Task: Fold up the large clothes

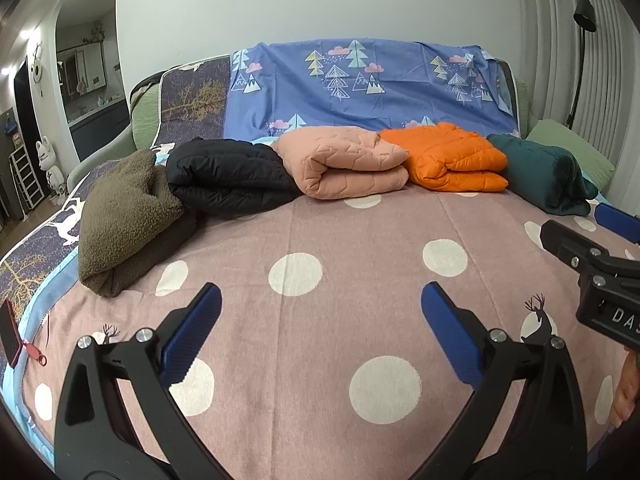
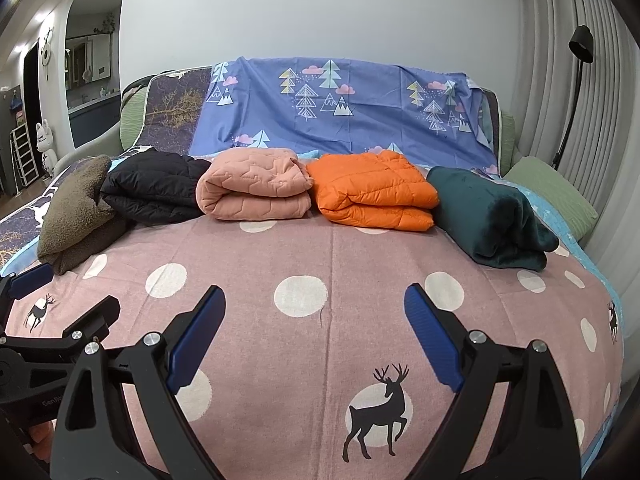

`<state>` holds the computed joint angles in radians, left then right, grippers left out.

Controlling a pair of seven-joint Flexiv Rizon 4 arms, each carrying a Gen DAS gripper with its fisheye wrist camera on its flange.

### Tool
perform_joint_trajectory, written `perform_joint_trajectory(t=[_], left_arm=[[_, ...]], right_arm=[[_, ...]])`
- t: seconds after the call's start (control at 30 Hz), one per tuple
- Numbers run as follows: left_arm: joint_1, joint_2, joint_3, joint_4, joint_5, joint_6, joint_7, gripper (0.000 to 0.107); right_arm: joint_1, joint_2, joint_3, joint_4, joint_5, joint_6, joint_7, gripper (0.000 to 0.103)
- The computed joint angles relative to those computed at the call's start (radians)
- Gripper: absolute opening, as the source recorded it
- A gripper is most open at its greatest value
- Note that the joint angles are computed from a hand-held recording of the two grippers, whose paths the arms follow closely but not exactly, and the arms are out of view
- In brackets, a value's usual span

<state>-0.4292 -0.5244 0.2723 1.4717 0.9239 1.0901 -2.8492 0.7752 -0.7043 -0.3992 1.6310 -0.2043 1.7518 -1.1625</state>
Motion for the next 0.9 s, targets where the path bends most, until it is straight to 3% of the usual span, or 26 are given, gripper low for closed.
perform_joint_trajectory(t=[0.9], left_arm=[[0.004,-0.015,0.011,0.009,-0.036,0.033,0.017,0.101]], right_arm=[[0.016,-0.017,-0.024,-0.007,-0.005,-0.009,0.01,0.091]])
